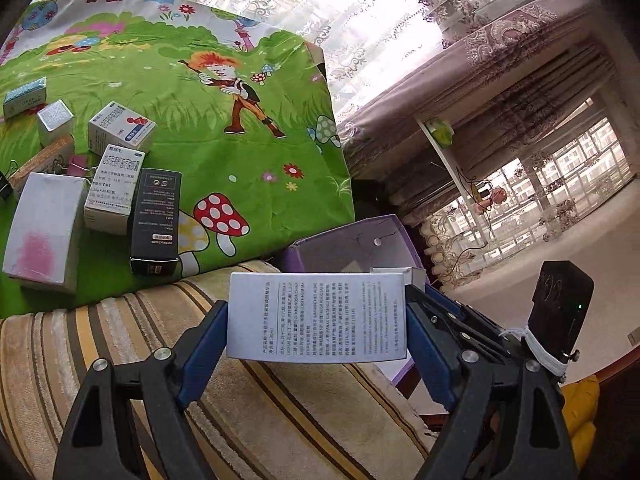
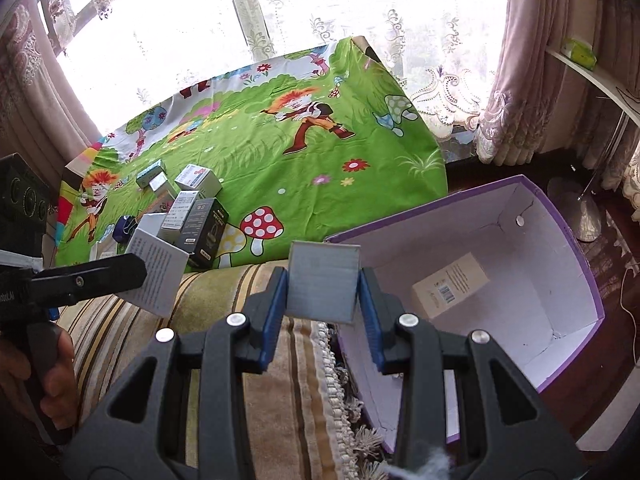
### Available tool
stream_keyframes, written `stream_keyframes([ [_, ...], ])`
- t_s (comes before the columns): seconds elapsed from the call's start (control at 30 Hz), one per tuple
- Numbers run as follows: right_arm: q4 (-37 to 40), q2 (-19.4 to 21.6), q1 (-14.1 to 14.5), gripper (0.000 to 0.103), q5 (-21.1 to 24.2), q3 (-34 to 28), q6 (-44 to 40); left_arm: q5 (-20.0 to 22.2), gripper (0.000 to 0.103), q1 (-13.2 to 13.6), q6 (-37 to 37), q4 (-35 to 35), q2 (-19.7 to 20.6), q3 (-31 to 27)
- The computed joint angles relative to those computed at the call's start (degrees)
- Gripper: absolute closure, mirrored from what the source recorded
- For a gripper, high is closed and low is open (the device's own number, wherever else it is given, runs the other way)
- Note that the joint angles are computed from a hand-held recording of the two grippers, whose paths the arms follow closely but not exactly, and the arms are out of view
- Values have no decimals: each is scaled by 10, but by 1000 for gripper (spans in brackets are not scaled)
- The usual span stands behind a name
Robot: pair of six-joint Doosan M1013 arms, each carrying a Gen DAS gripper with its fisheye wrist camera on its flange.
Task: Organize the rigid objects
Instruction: 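Carry both boxes over the purple storage box and open both grippers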
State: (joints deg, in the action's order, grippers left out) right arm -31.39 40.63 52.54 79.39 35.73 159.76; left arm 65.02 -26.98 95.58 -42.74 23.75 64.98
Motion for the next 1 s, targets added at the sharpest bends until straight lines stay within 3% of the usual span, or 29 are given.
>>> stream_keyframes([
  [0.2, -22, -45, 0, 62, 7, 82, 63, 31, 15, -24, 23, -29, 14, -20],
  [0.33, -24, -67, -1, 61, 7, 122, 100, 46, 6, -33, 30, -33, 19, -25],
  [0.43, -21, -75, -2, 51, 2, 137, 113, 40, 4, -32, 31, -36, 16, -20],
  [0.77, -20, -74, -1, 41, -15, 136, 105, -13, 4, -26, 43, -53, 0, 3],
  [1.0, -15, -54, 1, 40, -14, 98, 66, -38, 4, -18, 69, -47, -14, 13],
])
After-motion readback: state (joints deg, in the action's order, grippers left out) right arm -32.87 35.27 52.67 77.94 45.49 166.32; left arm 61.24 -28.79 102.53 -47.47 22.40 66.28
